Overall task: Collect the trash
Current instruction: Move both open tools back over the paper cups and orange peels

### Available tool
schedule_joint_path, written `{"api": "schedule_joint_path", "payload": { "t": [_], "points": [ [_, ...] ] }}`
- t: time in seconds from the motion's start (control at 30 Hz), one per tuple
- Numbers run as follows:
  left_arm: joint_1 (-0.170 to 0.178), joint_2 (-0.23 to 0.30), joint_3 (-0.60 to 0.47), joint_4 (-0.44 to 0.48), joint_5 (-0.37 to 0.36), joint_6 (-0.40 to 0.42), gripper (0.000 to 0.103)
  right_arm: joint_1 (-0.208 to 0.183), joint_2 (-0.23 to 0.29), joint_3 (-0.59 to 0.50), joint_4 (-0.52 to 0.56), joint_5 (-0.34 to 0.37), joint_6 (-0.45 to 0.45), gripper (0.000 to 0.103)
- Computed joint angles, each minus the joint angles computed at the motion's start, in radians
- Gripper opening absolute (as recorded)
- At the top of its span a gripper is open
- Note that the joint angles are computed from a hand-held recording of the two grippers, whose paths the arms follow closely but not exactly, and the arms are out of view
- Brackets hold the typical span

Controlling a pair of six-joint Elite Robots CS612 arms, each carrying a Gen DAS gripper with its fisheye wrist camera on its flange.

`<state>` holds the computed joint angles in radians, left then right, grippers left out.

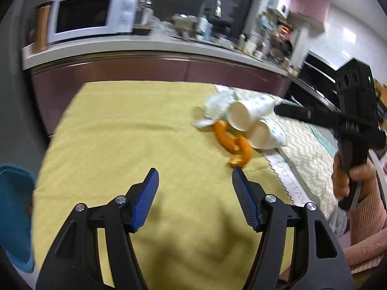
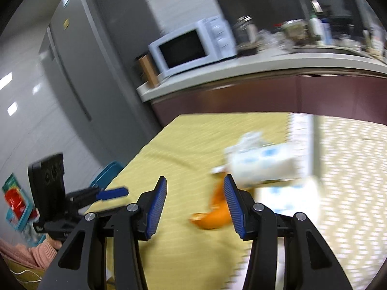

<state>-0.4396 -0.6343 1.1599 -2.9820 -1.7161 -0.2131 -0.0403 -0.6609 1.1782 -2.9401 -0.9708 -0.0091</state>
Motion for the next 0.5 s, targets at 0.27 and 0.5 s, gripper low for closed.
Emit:
{"api": "schedule_joint_path", "payload": {
  "t": [0.27,0.5],
  "points": [
    [-0.020,0.073,-0.147,0.161,-0.091,0.025,0.062,-0.048,0.048,-0.056,-0.032,-0.014,0.113,0.047],
    [-0.041,0.123,-0.254,0.297,-0.062,0.052,0.061,-0.052,0.094,-0.137,0.038,0.049,0.098,0.048]
  ]
}}
